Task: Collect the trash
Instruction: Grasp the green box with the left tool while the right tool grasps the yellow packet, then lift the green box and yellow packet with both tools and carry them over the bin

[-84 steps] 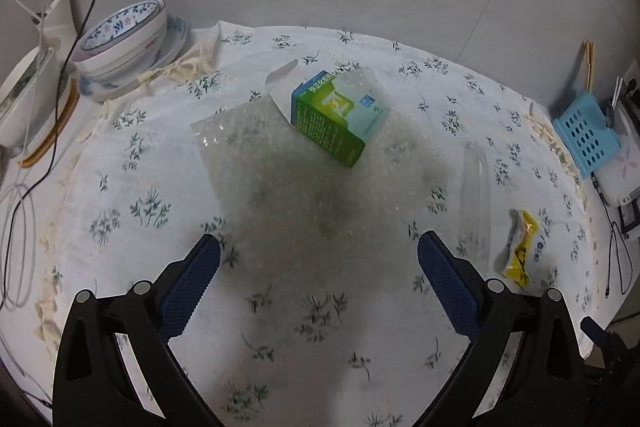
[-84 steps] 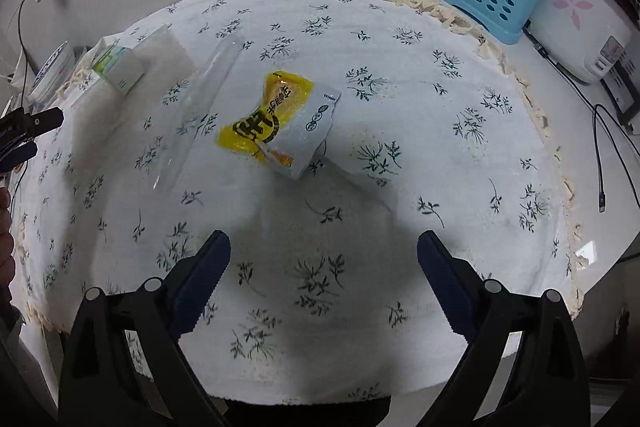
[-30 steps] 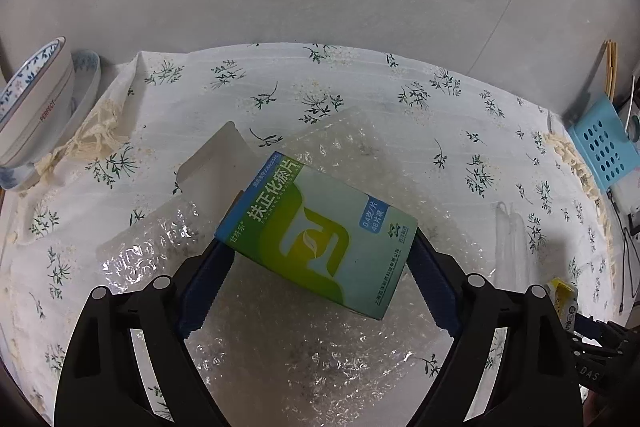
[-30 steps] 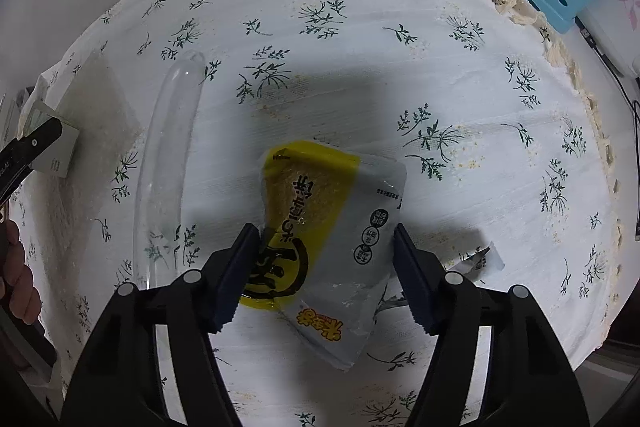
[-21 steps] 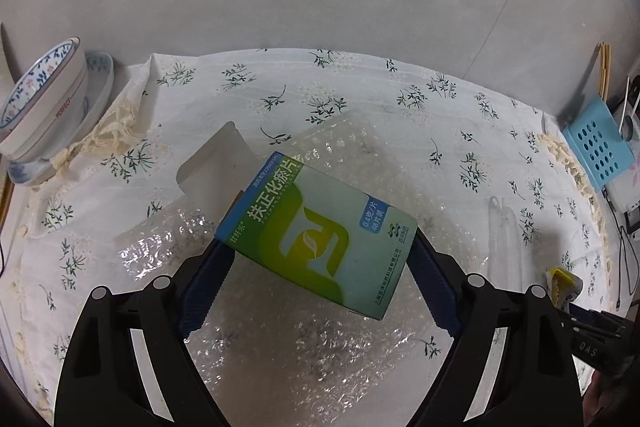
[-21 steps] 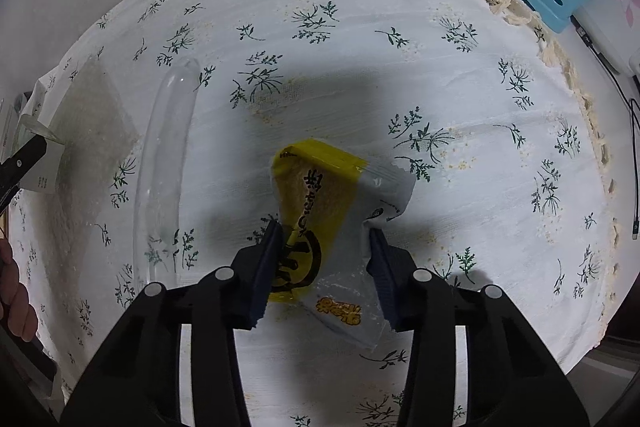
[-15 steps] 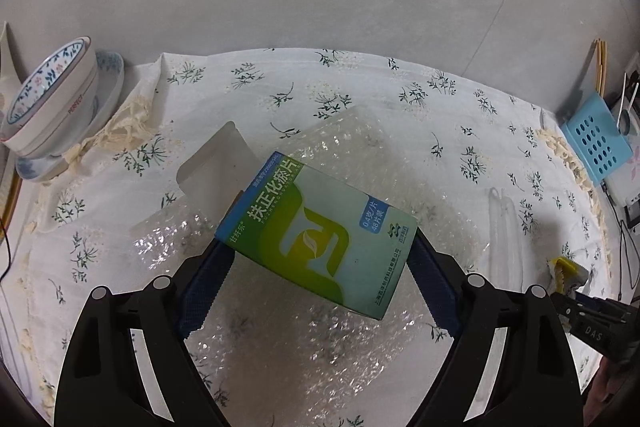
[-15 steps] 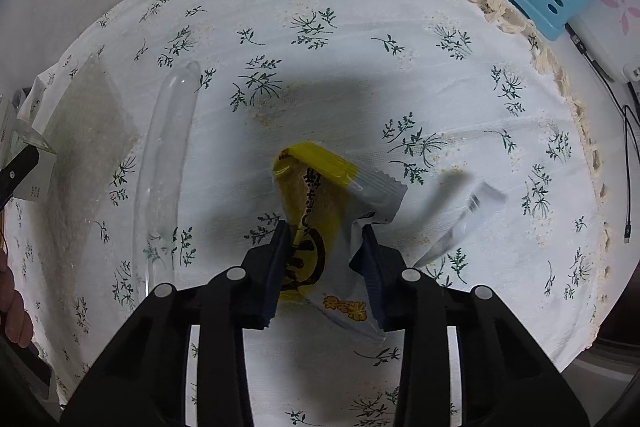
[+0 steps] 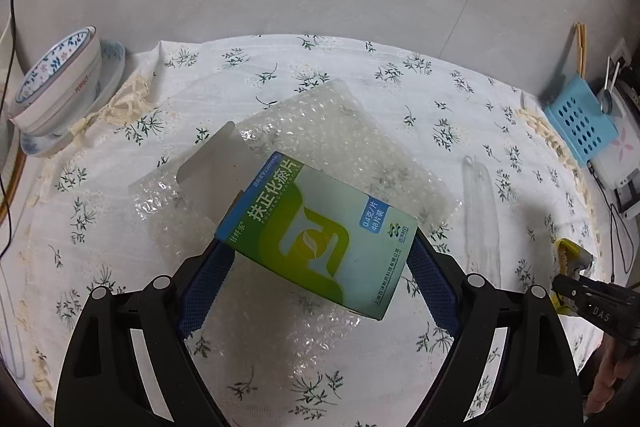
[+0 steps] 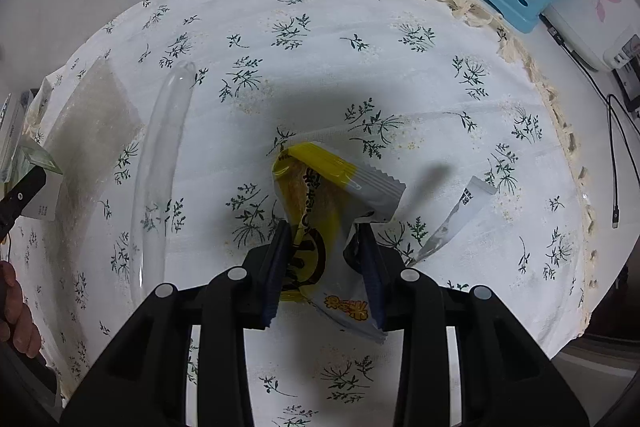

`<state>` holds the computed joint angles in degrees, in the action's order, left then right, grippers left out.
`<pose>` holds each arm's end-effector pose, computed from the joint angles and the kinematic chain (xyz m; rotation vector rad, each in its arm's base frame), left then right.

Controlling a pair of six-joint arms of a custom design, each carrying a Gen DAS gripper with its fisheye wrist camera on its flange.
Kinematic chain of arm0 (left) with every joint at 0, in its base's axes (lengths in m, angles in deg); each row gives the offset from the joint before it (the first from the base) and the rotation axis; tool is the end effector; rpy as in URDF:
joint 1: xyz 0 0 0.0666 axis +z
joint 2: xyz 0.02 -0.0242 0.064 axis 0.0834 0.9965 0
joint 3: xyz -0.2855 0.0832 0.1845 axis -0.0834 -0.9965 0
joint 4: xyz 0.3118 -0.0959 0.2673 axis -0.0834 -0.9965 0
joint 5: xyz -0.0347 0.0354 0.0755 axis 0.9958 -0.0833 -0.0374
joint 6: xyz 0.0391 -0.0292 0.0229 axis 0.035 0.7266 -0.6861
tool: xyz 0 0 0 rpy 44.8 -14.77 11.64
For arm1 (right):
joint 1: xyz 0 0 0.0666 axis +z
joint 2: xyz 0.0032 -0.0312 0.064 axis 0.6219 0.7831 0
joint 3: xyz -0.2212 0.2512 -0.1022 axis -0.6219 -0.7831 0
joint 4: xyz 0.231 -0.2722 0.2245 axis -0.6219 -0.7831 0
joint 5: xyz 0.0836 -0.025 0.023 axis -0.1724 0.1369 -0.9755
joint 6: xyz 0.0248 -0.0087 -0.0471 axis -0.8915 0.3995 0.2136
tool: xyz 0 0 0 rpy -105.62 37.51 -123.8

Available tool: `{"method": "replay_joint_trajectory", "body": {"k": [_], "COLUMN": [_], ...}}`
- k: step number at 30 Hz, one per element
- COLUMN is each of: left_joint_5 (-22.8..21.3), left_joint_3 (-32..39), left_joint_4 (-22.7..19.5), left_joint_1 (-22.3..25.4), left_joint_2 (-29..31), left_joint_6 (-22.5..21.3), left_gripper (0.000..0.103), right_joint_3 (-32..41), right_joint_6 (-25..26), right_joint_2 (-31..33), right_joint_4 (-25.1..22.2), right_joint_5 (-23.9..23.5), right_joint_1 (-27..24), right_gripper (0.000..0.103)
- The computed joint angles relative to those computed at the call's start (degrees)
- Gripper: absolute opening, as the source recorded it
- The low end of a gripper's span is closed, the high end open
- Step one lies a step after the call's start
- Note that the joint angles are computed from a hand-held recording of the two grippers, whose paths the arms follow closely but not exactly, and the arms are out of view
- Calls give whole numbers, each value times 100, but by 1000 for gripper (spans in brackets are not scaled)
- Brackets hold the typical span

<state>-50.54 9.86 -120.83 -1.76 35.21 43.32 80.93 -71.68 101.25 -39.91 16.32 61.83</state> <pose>0.3480 -0.0380 0.4612 -0.3247 2.5667 -0.0818 0.3901 0.1666 0.4578 -0.1467 2.8431 0.0931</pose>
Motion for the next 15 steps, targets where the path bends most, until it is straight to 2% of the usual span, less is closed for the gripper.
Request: {"method": "replay_joint_trajectory", "body": {"k": [11, 15], "left_joint_5": [-224, -324], "left_joint_3": [67, 64], "left_joint_4": [-309, -462], "left_joint_1": [-306, -471], "left_joint_2": [-418, -610], "left_joint_6": [33, 220], "left_gripper": [84, 84], "right_joint_3": [23, 4], "right_joint_6": [48, 146], "right_joint_2": [-345, -532], "right_joint_4": [-81, -71], "right_joint_5": [177, 197], "right_joint_1": [244, 291], "right_gripper": [33, 33]}}
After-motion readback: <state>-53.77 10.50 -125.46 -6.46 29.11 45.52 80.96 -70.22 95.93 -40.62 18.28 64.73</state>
